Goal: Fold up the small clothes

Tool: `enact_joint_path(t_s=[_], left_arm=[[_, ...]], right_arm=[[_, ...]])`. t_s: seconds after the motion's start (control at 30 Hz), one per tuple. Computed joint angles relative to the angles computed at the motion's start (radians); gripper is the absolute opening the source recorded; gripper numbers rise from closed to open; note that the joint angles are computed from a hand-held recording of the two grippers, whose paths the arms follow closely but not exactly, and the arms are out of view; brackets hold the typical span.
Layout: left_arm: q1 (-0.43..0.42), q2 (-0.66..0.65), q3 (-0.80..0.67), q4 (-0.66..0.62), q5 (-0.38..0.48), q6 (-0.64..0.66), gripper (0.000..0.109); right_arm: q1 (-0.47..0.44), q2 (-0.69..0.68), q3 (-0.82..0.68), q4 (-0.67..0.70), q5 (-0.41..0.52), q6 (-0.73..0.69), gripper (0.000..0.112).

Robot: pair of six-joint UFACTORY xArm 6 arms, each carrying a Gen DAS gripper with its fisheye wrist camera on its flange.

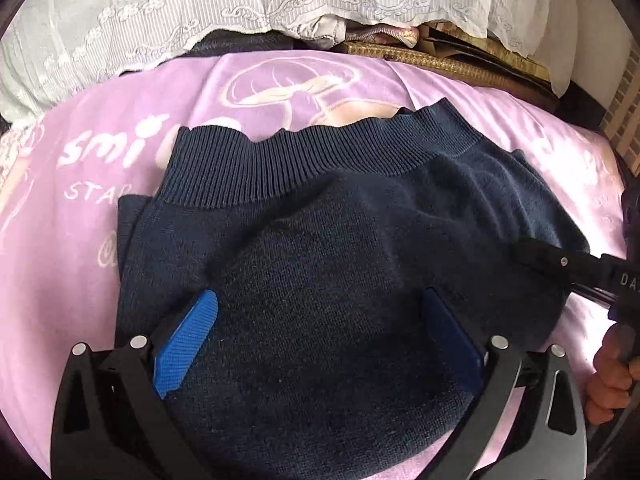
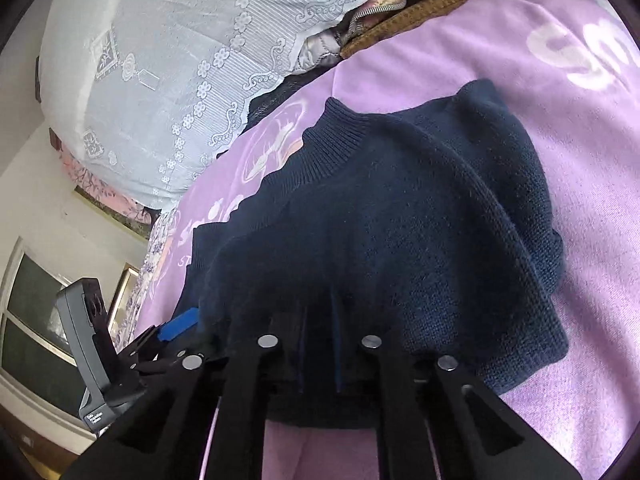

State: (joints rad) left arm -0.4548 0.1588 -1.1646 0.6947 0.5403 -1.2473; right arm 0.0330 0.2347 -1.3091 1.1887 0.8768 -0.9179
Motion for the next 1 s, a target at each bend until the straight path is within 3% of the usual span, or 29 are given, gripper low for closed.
enact_joint_path(t_s=[0.07,0.17,0.27,0.37,0.43,0.47,0.5,0.53,0.63,0.73,0.87,1.0], left_arm=[[0.021,-0.042,0.038,-0.004,-0.033,-0.032,0.099],[0.087,-0.112,0.09,0.092,-0.124,-0.196,0.099],[0.15,-0.085,0.07,0.014,-0.175,-0.158,0.099],[0.167,-0.04,0.031,0.023,-0.07,-0.201,0.098],[0.167,-0.003,-0.004,-0.045,0.052,-0.161,0.098],[0.177,0.02,-0.016,-0.09,0.076,-0.132,0.099],[0.186,0.021,-0.009,-0.123,0.059,-0.12,0.099],[0.188,0.012,0.0,-0.113,0.047,-0.133,0.099],[0.17,0.014,-0.016,-0.069,0.09,-0.148,0.099],[0.169,-0.011,0.01,-0.019,0.064,-0.188,0.099],[0.157,-0.035,0.016,0.075,0.068,-0.256,0.099],[0.102,-0.051,-0.006,0.193,0.154,-0.302,0.099]], right_arm=[[0.02,-0.017,0.0,-0.013,-0.036,-0.003,0.013],[0.048,-0.012,-0.047,-0.002,-0.088,-0.021,0.027],[0.059,0.072,-0.178,0.004,-0.095,0.045,0.033],[0.049,0.206,-0.344,0.059,-0.049,0.134,0.034],[0.047,0.298,-0.435,0.027,-0.038,0.198,0.042],[0.054,0.32,-0.45,-0.01,-0.055,0.206,0.036],[0.066,0.322,-0.445,-0.06,-0.104,0.196,0.016],[0.067,0.315,-0.437,-0.067,-0.11,0.197,0.012],[0.072,0.262,-0.37,-0.012,-0.152,0.145,0.024],[0.092,0.193,-0.293,0.024,-0.221,0.05,0.035],[0.117,0.14,-0.239,0.054,-0.251,-0.042,0.035],[0.142,0.105,-0.19,0.032,-0.272,-0.067,0.035]])
